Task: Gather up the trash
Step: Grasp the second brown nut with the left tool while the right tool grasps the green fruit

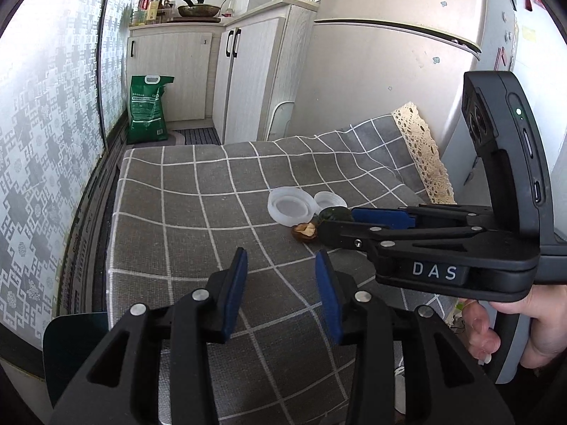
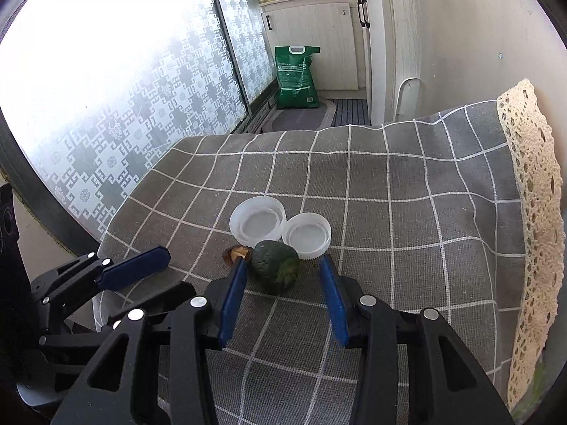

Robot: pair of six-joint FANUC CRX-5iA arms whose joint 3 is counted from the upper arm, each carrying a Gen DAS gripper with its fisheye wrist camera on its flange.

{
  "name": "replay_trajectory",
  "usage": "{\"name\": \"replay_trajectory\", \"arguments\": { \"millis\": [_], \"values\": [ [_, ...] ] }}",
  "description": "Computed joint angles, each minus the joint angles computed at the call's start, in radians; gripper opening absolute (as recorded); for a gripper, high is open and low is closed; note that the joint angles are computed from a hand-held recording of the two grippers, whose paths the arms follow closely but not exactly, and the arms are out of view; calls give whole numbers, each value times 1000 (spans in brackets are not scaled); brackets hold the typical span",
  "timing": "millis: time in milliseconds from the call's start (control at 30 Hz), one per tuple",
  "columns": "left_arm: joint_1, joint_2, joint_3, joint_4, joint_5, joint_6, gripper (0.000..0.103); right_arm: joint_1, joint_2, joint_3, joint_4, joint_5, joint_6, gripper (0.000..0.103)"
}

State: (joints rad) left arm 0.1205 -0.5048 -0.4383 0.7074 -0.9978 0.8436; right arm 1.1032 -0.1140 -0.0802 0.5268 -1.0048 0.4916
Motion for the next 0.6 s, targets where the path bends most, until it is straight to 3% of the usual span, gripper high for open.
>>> {"name": "replay_trajectory", "arguments": {
  "millis": [233,600],
  "values": [
    [-39,17,17,-22,14,27,40,-22,-18,-12,-28,40,36,25],
    [-106,38,50,-91,59,85,39,-19,-92,-70,4,59,-3,24]
  ]
}}
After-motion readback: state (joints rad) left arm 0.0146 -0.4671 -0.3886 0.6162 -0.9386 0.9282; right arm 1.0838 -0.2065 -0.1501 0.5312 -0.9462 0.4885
